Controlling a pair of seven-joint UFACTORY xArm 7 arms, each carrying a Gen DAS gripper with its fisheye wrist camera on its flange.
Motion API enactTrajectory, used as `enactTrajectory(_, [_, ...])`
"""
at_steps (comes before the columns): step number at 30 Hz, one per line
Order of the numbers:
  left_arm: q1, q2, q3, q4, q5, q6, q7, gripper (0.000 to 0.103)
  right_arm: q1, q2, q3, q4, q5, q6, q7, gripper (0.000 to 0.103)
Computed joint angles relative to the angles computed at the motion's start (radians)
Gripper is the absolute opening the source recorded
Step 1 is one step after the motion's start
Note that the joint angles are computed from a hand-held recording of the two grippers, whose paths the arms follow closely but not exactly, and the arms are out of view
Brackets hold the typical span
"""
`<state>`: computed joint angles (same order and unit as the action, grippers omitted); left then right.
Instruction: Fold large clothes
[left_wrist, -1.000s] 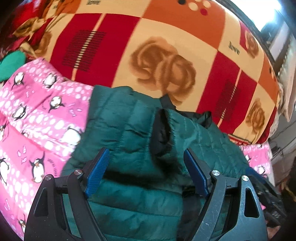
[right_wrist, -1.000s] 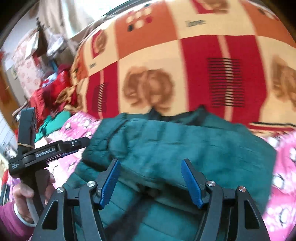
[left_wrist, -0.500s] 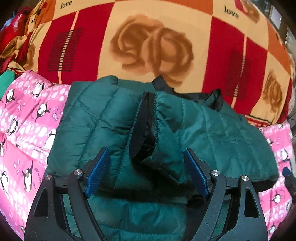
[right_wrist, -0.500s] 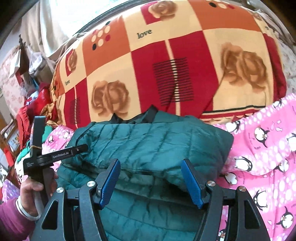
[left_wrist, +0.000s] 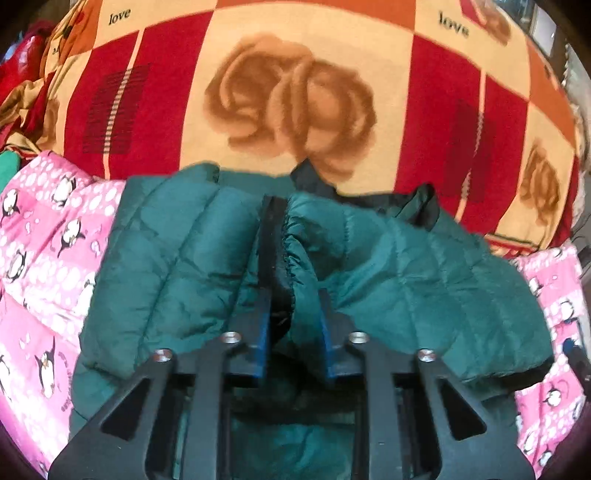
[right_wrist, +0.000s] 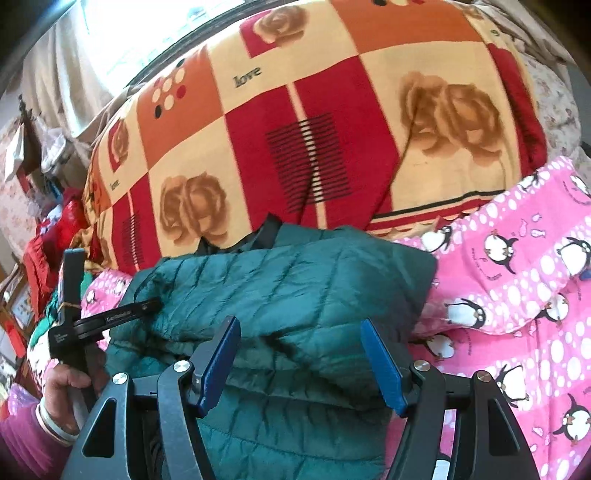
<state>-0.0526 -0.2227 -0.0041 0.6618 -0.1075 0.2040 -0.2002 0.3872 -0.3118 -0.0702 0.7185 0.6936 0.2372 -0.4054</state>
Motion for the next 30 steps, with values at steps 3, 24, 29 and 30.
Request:
enactTrajectory(3, [0.057, -0.044, -0.024, -0.012, 0.073, -0.032, -0.046, 0.016, -0.012, 0.007, 0.002, 0.003, -0.002, -0.013, 0.024, 0.066])
enactTrajectory(24, [0.153, -0.071, 0.063, -0.093, 0.129, -0.061, 0.03, 0.039, -0.078, 0.507, 0.142, 0.373, -0.352, 0.024, 0.217, 0.066])
enactTrajectory(29, [0.143, -0.13, 0.077, -0.107, 0.074, -0.045, 0.069, 0.065, -0.125, 0.419, 0.174, 0.325, -0.379, 0.036, 0.272, 0.066])
enactTrajectory(30, [0.17, -0.145, 0.051, -0.116, 0.091, -0.059, 0.051, 0.066, -0.155, 0.381, 0.21, 0.3, -0.316, 0.025, 0.224, 0.066])
